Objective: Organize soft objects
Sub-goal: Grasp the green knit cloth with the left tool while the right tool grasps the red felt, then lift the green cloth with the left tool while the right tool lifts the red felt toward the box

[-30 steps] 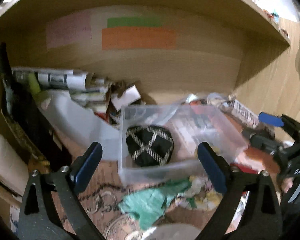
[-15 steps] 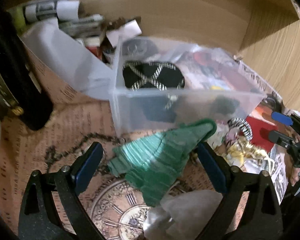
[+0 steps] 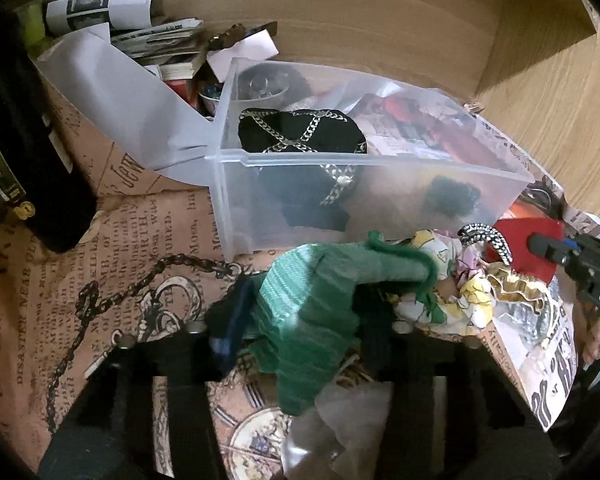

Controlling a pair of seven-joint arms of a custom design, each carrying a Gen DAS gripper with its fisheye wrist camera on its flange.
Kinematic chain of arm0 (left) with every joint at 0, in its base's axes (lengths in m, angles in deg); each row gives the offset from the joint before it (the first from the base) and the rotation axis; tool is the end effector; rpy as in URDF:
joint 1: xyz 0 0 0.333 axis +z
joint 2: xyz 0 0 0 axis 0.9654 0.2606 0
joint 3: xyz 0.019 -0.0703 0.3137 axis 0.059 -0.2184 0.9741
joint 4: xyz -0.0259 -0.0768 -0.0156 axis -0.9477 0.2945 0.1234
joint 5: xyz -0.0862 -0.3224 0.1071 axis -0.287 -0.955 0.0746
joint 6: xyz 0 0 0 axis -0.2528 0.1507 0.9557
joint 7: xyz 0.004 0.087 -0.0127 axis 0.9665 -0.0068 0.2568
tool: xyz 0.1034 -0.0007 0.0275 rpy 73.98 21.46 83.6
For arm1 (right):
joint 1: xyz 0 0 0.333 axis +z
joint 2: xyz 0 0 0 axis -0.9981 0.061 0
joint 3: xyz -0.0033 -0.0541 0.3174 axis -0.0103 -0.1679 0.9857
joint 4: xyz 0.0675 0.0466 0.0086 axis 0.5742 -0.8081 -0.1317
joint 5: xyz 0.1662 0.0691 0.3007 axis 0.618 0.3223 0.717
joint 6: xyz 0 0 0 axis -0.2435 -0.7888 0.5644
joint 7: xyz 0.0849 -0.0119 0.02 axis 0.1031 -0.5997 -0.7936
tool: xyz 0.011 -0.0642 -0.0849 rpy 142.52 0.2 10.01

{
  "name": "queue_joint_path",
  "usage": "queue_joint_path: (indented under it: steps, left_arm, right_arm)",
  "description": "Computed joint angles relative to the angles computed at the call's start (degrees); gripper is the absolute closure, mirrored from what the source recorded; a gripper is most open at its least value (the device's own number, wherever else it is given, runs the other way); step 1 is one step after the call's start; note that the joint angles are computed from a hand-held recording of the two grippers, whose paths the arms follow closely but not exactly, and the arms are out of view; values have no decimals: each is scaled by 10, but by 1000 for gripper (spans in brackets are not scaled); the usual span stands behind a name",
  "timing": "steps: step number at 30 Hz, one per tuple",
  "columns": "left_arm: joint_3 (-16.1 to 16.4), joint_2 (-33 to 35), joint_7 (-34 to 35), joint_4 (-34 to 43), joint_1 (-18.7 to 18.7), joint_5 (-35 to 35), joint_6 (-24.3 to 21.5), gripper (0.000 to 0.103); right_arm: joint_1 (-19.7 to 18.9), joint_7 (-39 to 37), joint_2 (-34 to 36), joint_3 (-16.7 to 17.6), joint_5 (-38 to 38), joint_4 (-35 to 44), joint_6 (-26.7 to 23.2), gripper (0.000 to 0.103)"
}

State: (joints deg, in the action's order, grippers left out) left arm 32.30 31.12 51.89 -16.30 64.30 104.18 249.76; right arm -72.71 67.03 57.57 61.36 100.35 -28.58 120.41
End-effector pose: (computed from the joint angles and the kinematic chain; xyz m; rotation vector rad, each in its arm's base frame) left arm 0.6842 -0.1832 0.2847 -1.9192 1.7777 -0.7752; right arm 0.7119 0.2299 0.3198 -2.0751 1.1654 -0.3620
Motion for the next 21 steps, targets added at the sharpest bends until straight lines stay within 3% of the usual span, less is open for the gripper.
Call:
queue_joint_path:
  steps: [4, 6, 11, 16, 21]
  left_arm:
    - [24, -20, -21, -23, -17, 14, 16, 78]
    - [58, -32, -50, -36, -42, 32, 33, 84]
    - [131, -56, -125, -57, -93, 82, 67, 85]
    - [223, -71, -213, -65, -160, 140, 99, 85]
    - [271, -71, -270, -50, -188, 176, 118, 85]
  right_arm:
    - [-8, -27, -12, 21, 14, -21, 43, 94]
    - [-17, -41, -16, 36, 24, -24, 51, 95]
    - [-54, -105, -31, 94, 68, -38, 91, 96]
    - [-78, -168, -34, 144, 106, -36, 128, 96]
    - [-87, -211, -29, 171, 130, -13, 145, 96]
